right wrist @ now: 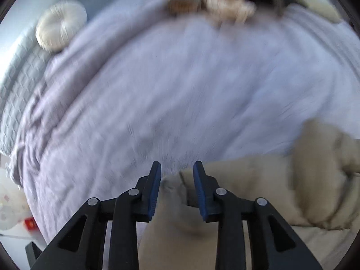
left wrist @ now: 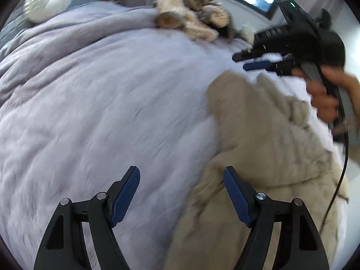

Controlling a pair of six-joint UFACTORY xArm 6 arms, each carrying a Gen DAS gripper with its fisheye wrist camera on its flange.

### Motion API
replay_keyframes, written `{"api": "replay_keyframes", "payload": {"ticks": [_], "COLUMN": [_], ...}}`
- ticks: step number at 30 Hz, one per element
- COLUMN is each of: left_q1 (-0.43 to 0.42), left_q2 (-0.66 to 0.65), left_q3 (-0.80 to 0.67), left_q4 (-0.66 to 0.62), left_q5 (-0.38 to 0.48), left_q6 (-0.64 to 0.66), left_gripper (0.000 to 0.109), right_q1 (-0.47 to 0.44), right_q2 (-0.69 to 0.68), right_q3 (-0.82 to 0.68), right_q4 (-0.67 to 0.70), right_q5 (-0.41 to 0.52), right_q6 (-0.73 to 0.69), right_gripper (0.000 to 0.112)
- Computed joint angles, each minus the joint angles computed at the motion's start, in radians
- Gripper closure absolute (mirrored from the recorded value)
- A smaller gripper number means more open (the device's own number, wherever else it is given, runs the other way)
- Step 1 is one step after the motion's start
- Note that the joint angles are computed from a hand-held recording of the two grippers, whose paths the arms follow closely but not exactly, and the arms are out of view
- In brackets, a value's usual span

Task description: Fold large clothes

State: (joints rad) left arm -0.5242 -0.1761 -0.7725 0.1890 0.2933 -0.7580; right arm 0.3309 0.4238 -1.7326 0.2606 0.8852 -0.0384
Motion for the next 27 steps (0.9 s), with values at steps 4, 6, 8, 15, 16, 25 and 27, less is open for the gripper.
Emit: {"api": "replay_keyframes", "payload": {"ticks": [4,6,8,15,16,25,27], "left_q1": [-0.042,-0.041,-0.021,0.047,0.055,0.037,0.011], "left_q2": [0.127,0.203,0.277,0.302,0.288,0.313,0.377], "left_q3": [-0.152,-0.228,-0.284,-0.299,-0.298,-0.37,-0.439], "left_q4": [-0.024,0.151,0.206,0.236,0.241,0.141,0.19], "left_q5": [-0.029,0.018,0.093,0.175,0.18,0.184,0.254], "left_q6": [0.084,-0.049,-0.101,-0.102,-0.098,-0.017,-0.061], "left_gripper": [0.031,0.031,0.031,0.031,0.031,0.031,0.031], "right_q1": [-0.047,-0.076,-0.112,-0.231,-0.244,-0.357,-0.373], "right_q2": [-0.165,-0.241,-0.286,-0.452,-0.471,-0.635,-0.644], "right_q3": [0.209,0.314,0.379,0.629,0.653,0.832,0.865], "right_q4": [-0.044,-0.064,-0.077,-0.039,-0.026,0.03,0.03], "right_q5": [-0.061,-0.085,-0.088,-0.101,-0.11,-0.168,-0.172], "right_q6": [0.061,0.08,0.089,0.093,0.085,0.059,0.066], "right_gripper": [0.079,0.079,0.079,0.079,0.079,0.08,0.08]}}
